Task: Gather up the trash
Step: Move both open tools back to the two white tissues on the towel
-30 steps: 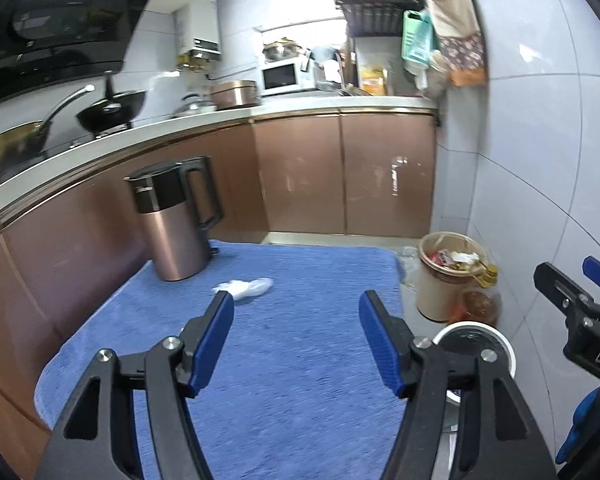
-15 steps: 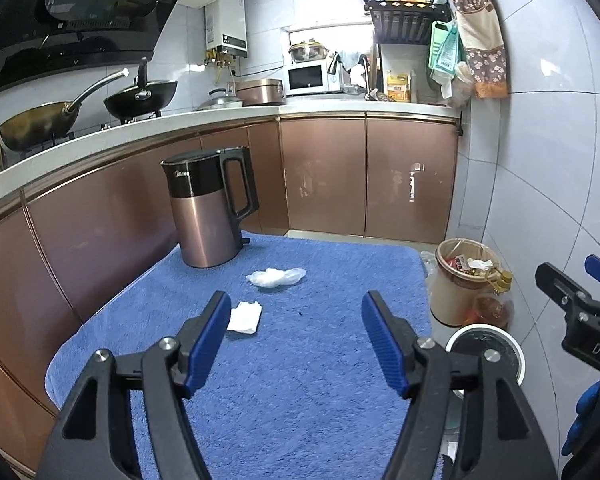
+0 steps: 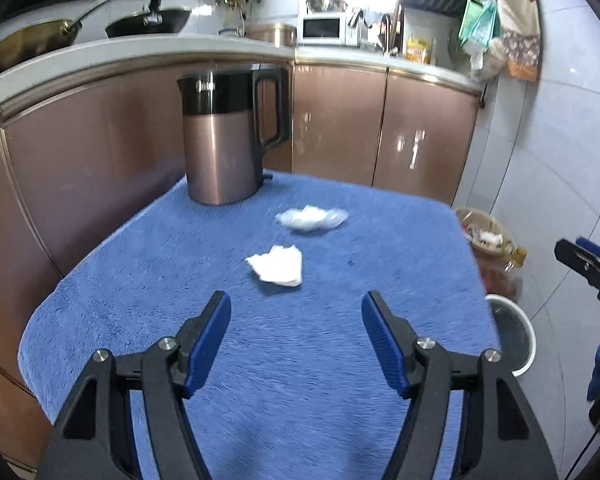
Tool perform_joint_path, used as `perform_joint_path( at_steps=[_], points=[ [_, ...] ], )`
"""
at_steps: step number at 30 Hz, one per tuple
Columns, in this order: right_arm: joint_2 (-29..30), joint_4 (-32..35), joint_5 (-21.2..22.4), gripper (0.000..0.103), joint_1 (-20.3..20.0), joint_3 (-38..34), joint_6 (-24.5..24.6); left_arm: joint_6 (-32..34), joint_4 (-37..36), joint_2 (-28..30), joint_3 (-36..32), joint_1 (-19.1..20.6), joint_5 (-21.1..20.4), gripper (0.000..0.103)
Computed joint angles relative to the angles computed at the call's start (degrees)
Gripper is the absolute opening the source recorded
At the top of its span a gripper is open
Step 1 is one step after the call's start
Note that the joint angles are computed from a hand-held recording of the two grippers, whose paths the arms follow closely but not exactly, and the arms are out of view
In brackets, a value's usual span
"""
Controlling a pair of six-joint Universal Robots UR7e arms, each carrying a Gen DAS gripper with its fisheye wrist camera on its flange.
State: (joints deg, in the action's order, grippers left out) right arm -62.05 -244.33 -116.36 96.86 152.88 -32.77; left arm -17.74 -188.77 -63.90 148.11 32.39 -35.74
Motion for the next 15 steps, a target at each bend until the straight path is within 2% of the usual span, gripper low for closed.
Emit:
perform_joint_path(
  at_steps=[6,9,15],
  points=[
    [2.0,13.9,5.2,0.103,-2.7,-8.1,-1.0,7.0,3.2,4.1,-9.2,10.8,-6.7,0.066],
    [3.8,20.7,7.1,0.103,-3.4,-13.0,-1.0,9.0,4.1,7.9,-13.9,14.9,-7.9,0.066],
    [8.8,32.4,9.3,0.100,-3.5,-23.4,-1.6,12.7,2.5,13.9,-20.4,19.0,-7.9,0.066]
  ],
)
